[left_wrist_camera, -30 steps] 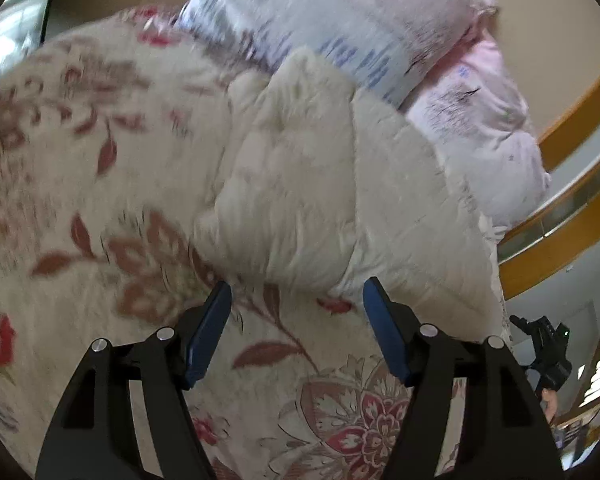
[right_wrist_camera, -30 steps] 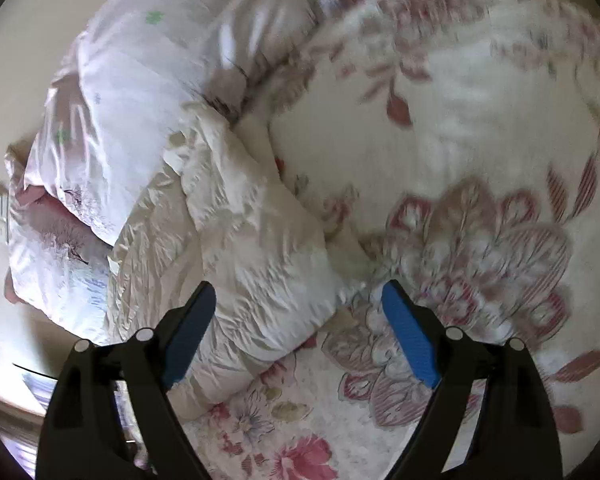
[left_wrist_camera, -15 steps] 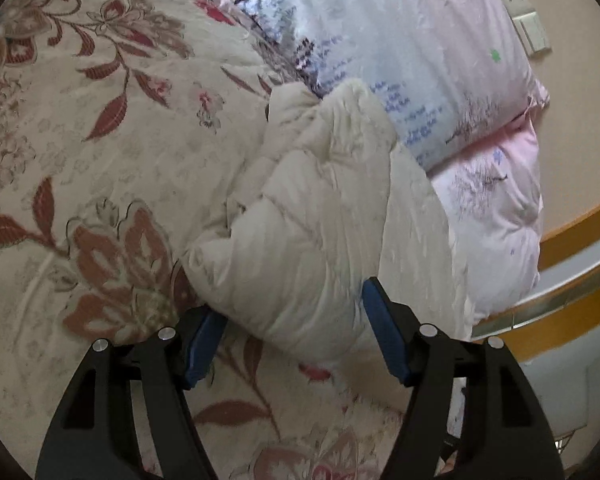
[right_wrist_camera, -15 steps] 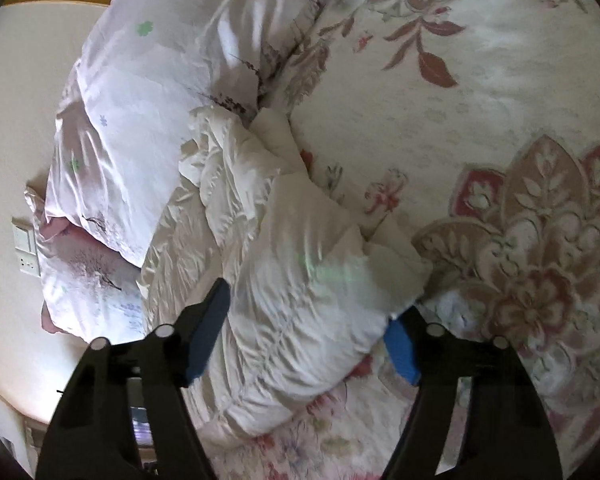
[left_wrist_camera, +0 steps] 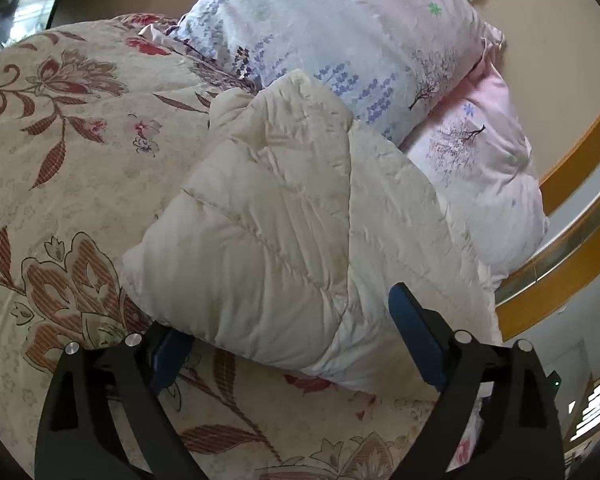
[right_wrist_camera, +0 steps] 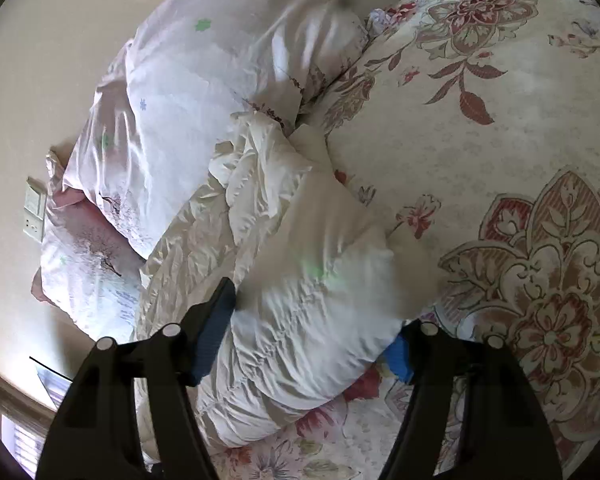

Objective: Fold large clothes

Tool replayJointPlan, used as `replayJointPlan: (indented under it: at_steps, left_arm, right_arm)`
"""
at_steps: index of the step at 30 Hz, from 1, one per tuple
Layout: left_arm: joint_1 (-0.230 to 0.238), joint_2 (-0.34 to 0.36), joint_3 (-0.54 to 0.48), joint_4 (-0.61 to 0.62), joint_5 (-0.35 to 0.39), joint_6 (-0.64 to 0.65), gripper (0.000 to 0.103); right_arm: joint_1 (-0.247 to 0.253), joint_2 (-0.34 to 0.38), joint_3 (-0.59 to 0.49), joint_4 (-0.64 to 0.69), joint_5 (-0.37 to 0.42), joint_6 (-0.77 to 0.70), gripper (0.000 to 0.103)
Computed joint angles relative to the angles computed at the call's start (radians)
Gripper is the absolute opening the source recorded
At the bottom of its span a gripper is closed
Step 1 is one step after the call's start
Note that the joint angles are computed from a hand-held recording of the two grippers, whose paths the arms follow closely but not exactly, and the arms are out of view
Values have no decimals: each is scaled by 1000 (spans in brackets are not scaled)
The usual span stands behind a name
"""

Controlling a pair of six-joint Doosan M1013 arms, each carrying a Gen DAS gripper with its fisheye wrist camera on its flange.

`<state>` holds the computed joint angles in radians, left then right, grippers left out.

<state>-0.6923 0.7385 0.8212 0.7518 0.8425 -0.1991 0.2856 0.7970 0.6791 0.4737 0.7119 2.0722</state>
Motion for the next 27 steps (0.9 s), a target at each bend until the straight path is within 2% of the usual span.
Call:
replayJointPlan:
  at_steps: [4, 5, 7, 10, 11, 12, 15, 17, 20, 27]
  left_arm:
    - [-3, -12, 29, 49, -20, -70, 92]
    - [-4, -13, 33, 59, -20, -86, 89]
    - [-8, -22, 53, 99, -15, -153, 82]
    - [-12, -38, 96, 170, -28, -278, 66]
    - [-10, -47, 117, 189, -43, -326, 56]
    - [-5, -54, 136, 199, -72, -360, 46]
    - [8, -76, 196, 244, -174, -493, 27]
    - [14, -84, 219, 261, -220, -555, 19]
    - [15, -102, 262, 332, -268, -692, 13]
    - [-11, -162, 338, 447, -235, -794, 12]
  right_arm:
    - [-3, -10, 27, 21, -27, 7, 53]
    - [-6, -12, 37, 50, -37, -3, 46]
    - [-11, -12, 47, 97, -40, -23, 38]
    - [-11, -13, 54, 122, -49, -46, 29]
    - [-10, -13, 52, 116, -50, -49, 27]
    - [-9, -12, 49, 113, -51, -54, 26]
    - [-8, -12, 45, 132, -44, -67, 20]
    - [-12, -16, 54, 175, -39, -84, 18]
    - [-17, -30, 79, 258, -32, -128, 17]
    - [-24, -71, 137, 425, 13, -267, 16]
